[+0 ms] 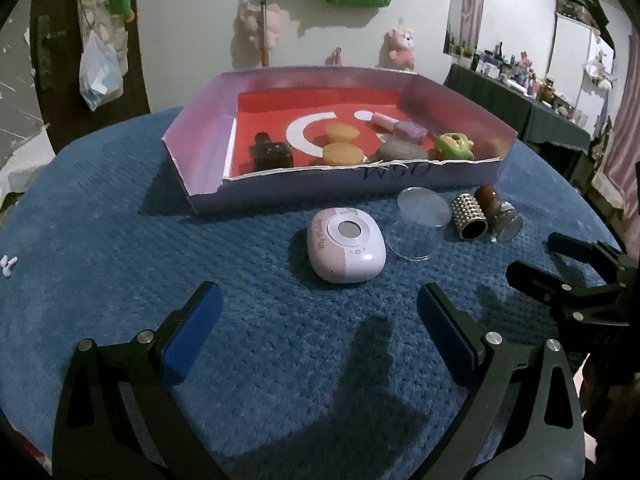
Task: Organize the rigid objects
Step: 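Grasp the white-pink round compact with the left gripper while the right grasps the brown-capped glass jar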
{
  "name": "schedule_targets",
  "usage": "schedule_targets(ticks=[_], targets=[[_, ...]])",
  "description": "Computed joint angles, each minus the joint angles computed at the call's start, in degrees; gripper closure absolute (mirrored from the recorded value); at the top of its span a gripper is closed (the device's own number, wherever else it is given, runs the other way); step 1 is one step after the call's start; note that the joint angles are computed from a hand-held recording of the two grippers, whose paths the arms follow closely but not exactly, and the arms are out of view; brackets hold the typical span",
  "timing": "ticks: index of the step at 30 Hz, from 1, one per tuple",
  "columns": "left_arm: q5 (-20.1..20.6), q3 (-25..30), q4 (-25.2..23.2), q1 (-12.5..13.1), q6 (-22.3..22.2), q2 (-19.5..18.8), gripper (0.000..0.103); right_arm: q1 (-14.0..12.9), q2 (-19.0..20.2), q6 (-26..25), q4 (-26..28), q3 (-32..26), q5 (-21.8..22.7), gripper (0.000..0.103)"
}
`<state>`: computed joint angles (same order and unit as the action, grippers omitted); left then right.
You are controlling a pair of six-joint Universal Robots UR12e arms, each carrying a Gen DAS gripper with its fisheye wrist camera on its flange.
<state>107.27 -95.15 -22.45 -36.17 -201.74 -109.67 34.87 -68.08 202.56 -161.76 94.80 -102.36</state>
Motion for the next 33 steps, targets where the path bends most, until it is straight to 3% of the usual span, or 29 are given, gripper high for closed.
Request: schedule_targets(ticks=[12, 16, 24, 29, 33], targets=[[-3.89, 3.71, -6.72, 1.75, -0.07, -0.95, 0.004, -1.53, 0.39, 1.58, 7.0, -3.35, 0.2, 0.0], [-5.85, 4.32, -7.78, 2.43, -0.2, -1.21, 0.004, -1.59, 1.05, 1.59, 10.28, -5.15, -1.65, 0.0], [-8.32, 5.71, -9.79, 3.33, -0.23, -2.18, 0.005, -2.12, 1.75, 1.8, 12.42, -6.71, -0.6, 0.004], [-7.38, 6.87, -11.44, 3.11, 0.63, -2.89, 0.012, -2.44, 2.49, 0.95, 13.98, -7.88, 1.23, 0.012], [-7.75, 7.06, -10.72, 3.05, 1.56, -3.11, 0.027, -2.62, 2.71, 0.41, 14.03, -8.24, 2.13, 0.018]])
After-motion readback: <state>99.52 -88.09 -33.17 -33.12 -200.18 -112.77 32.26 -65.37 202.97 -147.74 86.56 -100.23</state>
